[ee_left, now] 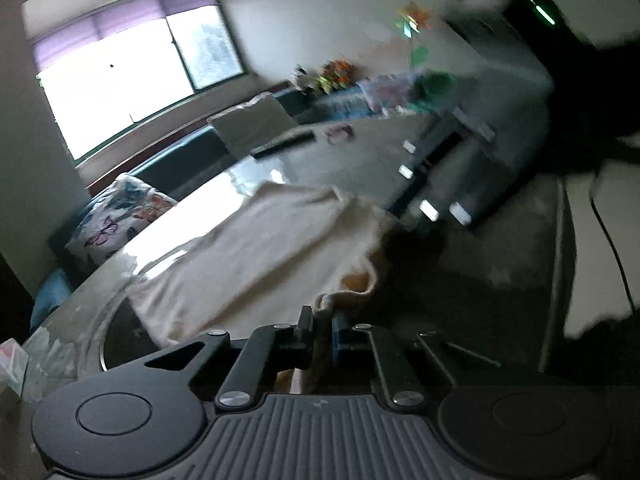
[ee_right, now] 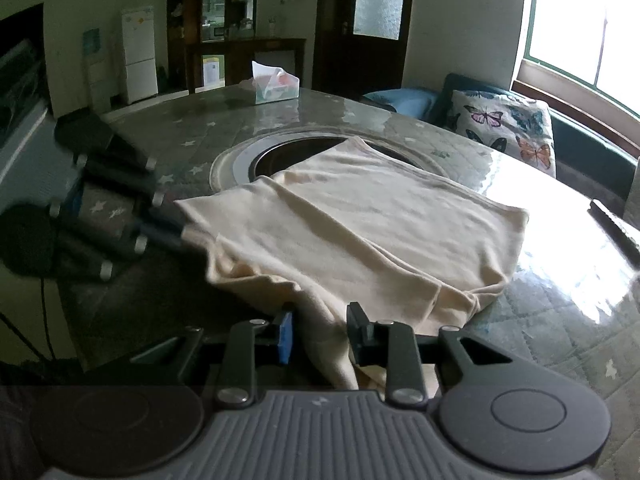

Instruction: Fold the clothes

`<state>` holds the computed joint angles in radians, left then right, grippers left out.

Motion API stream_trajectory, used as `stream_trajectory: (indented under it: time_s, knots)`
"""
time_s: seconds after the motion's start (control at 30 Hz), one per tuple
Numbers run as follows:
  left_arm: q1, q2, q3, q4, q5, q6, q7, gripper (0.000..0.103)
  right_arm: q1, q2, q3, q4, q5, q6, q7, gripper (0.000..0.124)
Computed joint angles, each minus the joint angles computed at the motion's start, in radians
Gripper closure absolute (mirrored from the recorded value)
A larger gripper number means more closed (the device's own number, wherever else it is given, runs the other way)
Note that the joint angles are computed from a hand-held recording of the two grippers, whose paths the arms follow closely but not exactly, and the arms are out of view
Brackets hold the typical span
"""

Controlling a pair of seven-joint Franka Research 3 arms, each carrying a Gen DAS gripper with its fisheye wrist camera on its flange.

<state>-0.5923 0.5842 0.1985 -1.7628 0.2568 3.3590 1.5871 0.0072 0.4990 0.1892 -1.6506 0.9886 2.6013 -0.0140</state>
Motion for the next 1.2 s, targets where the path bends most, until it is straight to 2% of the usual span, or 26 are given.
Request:
stream_trajectory:
  time_s: [0.1, 0.23, 0.37, 0.47, 0.5, 0.57, 0.63, 0.67, 0.73, 0.8, 0.93, 1.0, 1.1, 1.13, 1.2]
  knots:
    - [0.047, 0.009, -0.04, 0.045, -0.011, -0.015, -0.027, 0.095, -0.008, -0.017, 0.015, -0.029, 0.027, 0.021, -0.074, 0.071]
    - [0.115, 0.039, -0.102, 0.119, 0.02, -0.047, -0.054, 0.095, -0.007, -0.021, 0.031, -0.055, 0.074, 0.074, -0.211, 0.07]
    - [0.185, 0.055, -0.179, 0.16, 0.071, -0.089, -0.072, 0.094, 0.003, 0.012, 0.027, -0.024, 0.084, 0.098, -0.228, 0.079]
    - [0.189, 0.04, -0.178, 0.133, 0.098, -0.095, -0.1, 0.091, 0.018, 0.048, 0.003, 0.032, 0.026, 0.069, -0.125, 0.099]
    - [0.172, 0.032, -0.157, 0.114, 0.104, -0.086, -0.115, 0.09, 0.022, 0.06, -0.008, 0.054, -0.004, 0.047, -0.071, 0.101]
    - [0.096, 0.015, -0.066, 0.067, 0.104, -0.052, -0.149, 0.089, 0.017, 0.076, -0.015, 0.092, -0.047, -0.003, 0.013, 0.104]
    - [0.028, 0.006, 0.009, 0.03, 0.087, -0.029, -0.167, 0.079, 0.013, 0.088, -0.018, 0.125, -0.081, -0.041, 0.081, 0.105]
    - [-0.016, 0.004, 0.056, 0.011, 0.068, -0.017, -0.174, 0.069, 0.011, 0.093, -0.018, 0.138, -0.093, -0.053, 0.109, 0.106]
    - [-0.077, 0.003, 0.117, -0.02, 0.035, 0.01, -0.164, 0.068, 0.007, 0.099, -0.015, 0.157, -0.111, -0.068, 0.15, 0.107]
    - [-0.139, 0.011, 0.175, -0.038, -0.008, 0.026, -0.136, 0.062, 0.005, 0.105, -0.011, 0.171, -0.123, -0.074, 0.178, 0.108]
    - [-0.295, 0.066, 0.337, -0.046, -0.108, 0.049, -0.055, 0.059, 0.002, 0.109, -0.003, 0.185, -0.139, -0.073, 0.207, 0.108]
    - [-0.289, 0.074, 0.331, -0.032, -0.122, 0.02, -0.022, 0.059, 0.004, 0.111, -0.002, 0.188, -0.148, -0.067, 0.217, 0.108]
    - [-0.318, 0.093, 0.37, -0.024, -0.146, -0.005, 0.017, 0.062, 0.0, 0.103, 0.007, 0.173, -0.143, -0.047, 0.211, 0.108]
    - [-0.316, 0.093, 0.371, -0.024, -0.143, -0.013, 0.025, 0.065, -0.002, 0.102, 0.009, 0.17, -0.142, -0.043, 0.21, 0.108]
    - [-0.309, 0.089, 0.369, -0.023, -0.137, -0.027, 0.025, 0.079, -0.003, 0.099, 0.012, 0.162, -0.139, -0.034, 0.203, 0.108]
